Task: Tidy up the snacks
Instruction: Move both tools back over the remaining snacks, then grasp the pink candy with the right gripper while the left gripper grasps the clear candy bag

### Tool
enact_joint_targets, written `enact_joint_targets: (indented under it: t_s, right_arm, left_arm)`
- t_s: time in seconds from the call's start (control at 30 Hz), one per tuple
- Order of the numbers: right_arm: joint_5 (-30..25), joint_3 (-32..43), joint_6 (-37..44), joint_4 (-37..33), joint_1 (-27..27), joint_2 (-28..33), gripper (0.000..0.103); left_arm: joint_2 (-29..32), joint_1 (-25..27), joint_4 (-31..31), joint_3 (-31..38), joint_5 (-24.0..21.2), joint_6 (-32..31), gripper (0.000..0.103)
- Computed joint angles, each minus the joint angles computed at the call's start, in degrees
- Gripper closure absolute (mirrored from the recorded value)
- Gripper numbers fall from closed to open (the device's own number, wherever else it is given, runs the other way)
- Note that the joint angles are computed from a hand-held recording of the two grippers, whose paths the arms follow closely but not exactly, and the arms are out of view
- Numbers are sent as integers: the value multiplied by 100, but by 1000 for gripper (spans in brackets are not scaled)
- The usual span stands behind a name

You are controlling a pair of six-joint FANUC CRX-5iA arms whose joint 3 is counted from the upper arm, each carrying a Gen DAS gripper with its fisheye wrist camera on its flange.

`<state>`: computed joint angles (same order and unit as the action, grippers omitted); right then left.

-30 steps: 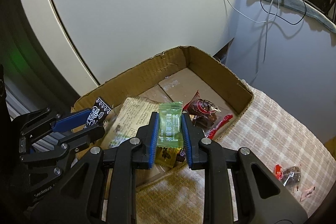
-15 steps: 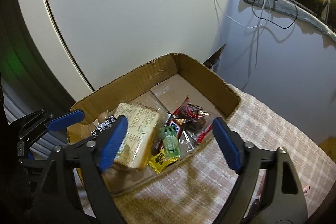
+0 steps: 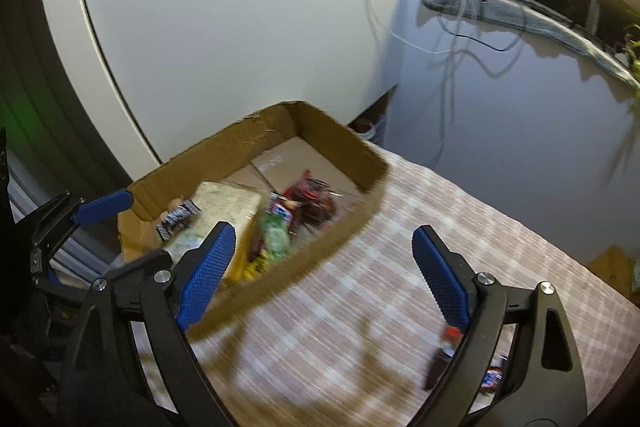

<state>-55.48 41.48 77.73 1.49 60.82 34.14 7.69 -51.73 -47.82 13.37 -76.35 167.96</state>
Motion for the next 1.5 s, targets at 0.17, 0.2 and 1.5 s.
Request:
enact_joint_targets:
  t_s: [0.17, 0.2, 1.5]
  right_arm:
    - [278, -755, -192, 152, -191, -502, 11]
    - [319, -878, -233, 197, -219, -581, 11]
    - [463, -2358, 313, -38, -1421, -1054, 18]
  left_arm:
    - [197, -20, -2, 249, 133, -127, 25]
    - [249, -19, 2, 306, 179, -153, 25]
    - [2084, 961, 2052, 1921, 1982, -2198, 29]
